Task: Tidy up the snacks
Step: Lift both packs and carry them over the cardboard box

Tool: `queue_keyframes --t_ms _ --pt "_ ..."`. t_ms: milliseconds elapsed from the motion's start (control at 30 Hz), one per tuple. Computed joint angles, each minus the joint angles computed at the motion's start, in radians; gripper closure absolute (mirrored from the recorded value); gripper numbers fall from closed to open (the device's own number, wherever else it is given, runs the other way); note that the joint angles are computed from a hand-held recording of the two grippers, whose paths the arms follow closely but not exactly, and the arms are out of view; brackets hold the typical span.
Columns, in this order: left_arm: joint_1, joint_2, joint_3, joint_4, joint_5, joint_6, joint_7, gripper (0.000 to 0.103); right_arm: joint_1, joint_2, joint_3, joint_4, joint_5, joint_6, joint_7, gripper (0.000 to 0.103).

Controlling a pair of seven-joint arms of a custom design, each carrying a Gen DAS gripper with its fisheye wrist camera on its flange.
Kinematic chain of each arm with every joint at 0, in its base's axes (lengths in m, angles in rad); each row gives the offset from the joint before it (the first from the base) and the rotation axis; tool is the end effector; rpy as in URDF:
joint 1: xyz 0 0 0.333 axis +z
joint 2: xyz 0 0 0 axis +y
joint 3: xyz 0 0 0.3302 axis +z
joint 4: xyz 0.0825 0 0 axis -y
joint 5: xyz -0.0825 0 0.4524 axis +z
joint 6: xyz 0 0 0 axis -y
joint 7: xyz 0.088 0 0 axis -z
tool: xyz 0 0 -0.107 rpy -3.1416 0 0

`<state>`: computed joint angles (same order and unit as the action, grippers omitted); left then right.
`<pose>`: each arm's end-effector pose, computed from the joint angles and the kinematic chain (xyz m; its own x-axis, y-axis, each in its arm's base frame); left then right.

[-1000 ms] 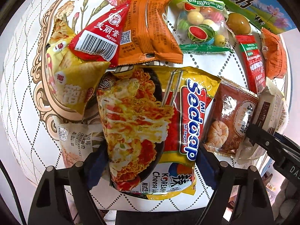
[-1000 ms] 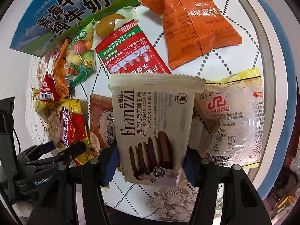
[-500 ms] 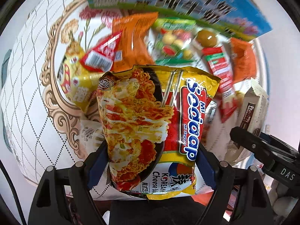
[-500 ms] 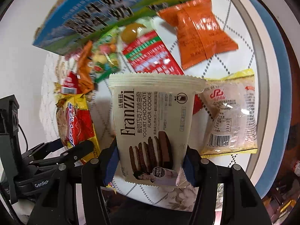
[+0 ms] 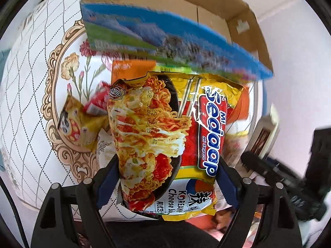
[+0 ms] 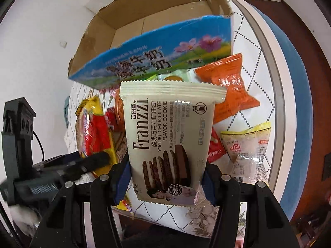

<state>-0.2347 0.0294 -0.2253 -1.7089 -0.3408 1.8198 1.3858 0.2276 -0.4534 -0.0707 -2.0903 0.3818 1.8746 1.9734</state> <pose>0.5701 -0.3112 0.5724 -0.1907 -0.9200 0.3425 -0.9795 0.2013 -0.0047 0.4880 0.0997 0.6408 -0.2678 -0.8517 -0.4504 -0.9478 0.3170 -0.0359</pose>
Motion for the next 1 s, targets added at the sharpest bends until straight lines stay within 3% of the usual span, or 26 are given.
queue_keyframes --t_ms 300,533,800,1000 --pt "0.032 0.037 0.021 0.132 0.033 -0.044 0.010 0.018 -0.002 0.001 -0.009 0.003 0.037 0.017 -0.022 0.042" --pt "0.001 -0.031 -0.008 -0.018 0.072 -0.008 0.030 0.018 0.002 -0.014 0.010 -0.039 -0.002 0.011 -0.026 0.042" --pt "-0.036 -0.056 -0.023 -0.265 0.143 0.031 0.003 0.016 -0.007 -0.112 0.015 -0.199 -0.067 -0.069 0.036 0.042" --pt "-0.024 -0.143 -0.008 -0.309 0.111 0.044 0.004 0.019 0.004 -0.167 0.019 -0.248 -0.097 -0.081 0.047 0.042"
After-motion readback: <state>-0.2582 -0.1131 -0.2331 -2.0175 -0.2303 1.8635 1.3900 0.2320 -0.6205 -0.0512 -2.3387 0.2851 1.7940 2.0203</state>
